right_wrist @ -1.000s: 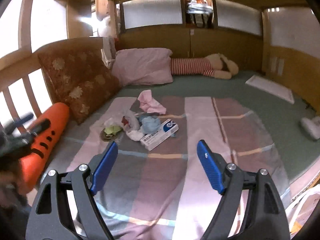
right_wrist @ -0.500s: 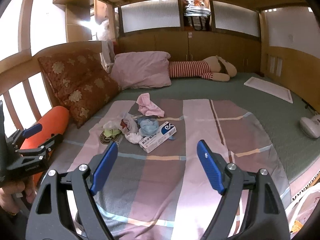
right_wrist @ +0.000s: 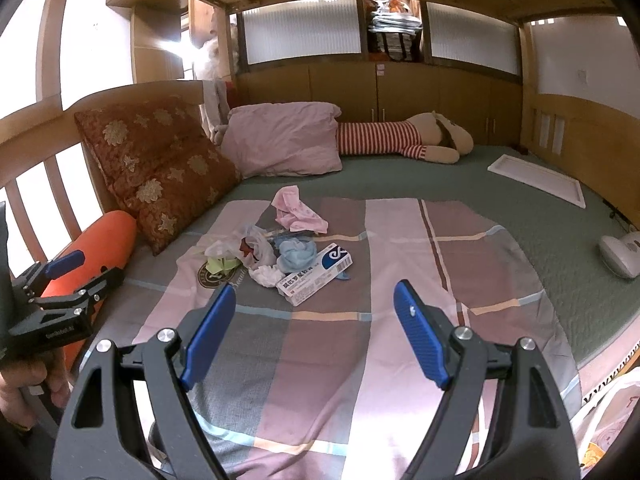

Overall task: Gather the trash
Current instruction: 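Move both open tools back over the remaining pile on the bed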

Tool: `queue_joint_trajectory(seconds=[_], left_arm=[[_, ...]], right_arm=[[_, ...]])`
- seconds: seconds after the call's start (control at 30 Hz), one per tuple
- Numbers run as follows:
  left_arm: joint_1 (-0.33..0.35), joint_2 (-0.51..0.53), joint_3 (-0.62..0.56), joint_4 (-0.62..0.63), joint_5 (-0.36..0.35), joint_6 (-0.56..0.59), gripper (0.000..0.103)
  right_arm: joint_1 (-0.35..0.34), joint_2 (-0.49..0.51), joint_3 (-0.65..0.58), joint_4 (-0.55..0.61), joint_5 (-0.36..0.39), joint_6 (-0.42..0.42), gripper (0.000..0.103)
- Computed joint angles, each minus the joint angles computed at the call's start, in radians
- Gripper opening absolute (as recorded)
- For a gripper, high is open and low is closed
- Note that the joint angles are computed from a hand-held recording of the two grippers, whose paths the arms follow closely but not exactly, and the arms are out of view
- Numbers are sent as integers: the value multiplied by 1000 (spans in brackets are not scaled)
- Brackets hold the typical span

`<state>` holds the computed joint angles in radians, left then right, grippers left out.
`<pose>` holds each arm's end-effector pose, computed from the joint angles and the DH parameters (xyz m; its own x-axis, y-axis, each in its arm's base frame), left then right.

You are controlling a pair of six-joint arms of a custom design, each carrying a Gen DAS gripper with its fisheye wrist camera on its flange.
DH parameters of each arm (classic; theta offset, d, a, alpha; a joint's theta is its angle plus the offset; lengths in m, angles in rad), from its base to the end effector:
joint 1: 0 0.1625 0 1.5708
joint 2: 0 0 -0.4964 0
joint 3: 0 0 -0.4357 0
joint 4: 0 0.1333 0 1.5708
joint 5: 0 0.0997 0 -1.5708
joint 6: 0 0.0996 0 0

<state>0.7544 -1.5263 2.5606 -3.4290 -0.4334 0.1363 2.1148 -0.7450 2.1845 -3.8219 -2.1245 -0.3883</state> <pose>-0.0969 -0.3980 0.3287 -0.6984 -0.0855 -0.7105 0.5955 0.4813 -0.6432 0.3549 -0.4304 0.0811 -0.7215 -0.3284 0.6097 -0.6800 0.5020 -0.5343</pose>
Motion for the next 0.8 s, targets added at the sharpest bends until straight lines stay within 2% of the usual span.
queue_joint_trajectory(seconds=[0.8], left_arm=[[0,-7,0,42,-8,-31,99]], right_arm=[[0,-2,-5,20,0,11,80]])
